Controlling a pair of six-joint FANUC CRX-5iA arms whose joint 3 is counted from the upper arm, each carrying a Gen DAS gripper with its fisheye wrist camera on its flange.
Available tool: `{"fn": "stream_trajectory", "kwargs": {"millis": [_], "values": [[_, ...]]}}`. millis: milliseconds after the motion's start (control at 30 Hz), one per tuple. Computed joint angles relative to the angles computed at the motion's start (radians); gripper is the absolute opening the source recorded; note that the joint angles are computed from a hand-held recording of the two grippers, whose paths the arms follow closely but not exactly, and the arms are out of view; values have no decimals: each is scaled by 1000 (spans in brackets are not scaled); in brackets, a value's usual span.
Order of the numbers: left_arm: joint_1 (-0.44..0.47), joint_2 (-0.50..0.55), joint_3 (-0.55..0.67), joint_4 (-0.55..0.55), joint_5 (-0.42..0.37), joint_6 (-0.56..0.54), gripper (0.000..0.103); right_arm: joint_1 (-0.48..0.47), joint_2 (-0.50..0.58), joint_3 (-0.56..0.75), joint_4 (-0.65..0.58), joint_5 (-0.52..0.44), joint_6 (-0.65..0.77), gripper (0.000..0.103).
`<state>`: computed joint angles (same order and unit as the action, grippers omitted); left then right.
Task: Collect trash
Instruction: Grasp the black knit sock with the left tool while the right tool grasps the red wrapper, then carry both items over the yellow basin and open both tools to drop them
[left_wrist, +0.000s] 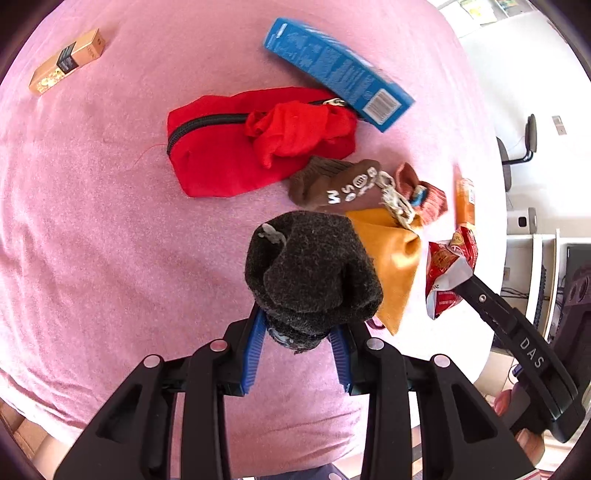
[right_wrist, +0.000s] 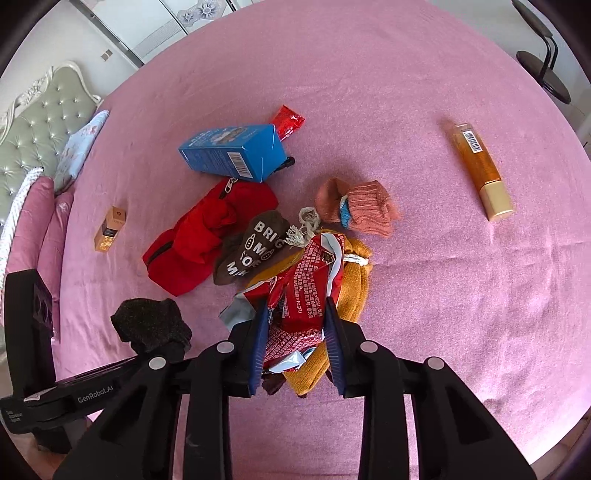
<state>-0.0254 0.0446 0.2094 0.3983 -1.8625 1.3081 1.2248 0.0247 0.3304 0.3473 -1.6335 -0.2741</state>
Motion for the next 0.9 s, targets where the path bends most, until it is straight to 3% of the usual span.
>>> {"fn": "stream_trajectory", "kwargs": {"millis": [200,433,700,900], "values": [[-23,-37,28,67,-96,-83,34,136,-20,37,75,-142,-160,28],[-152,-102,-13,82,-168,-177,34,366,-41,60,120,-363,-498,28],[-368,-190,-89,56,-215,-227,34,678,-43,96,38,-586,-1008,29],[-609,-256,-166,50,-205,-156,34,915,6,180,-108,-689,-1454,29]]}}
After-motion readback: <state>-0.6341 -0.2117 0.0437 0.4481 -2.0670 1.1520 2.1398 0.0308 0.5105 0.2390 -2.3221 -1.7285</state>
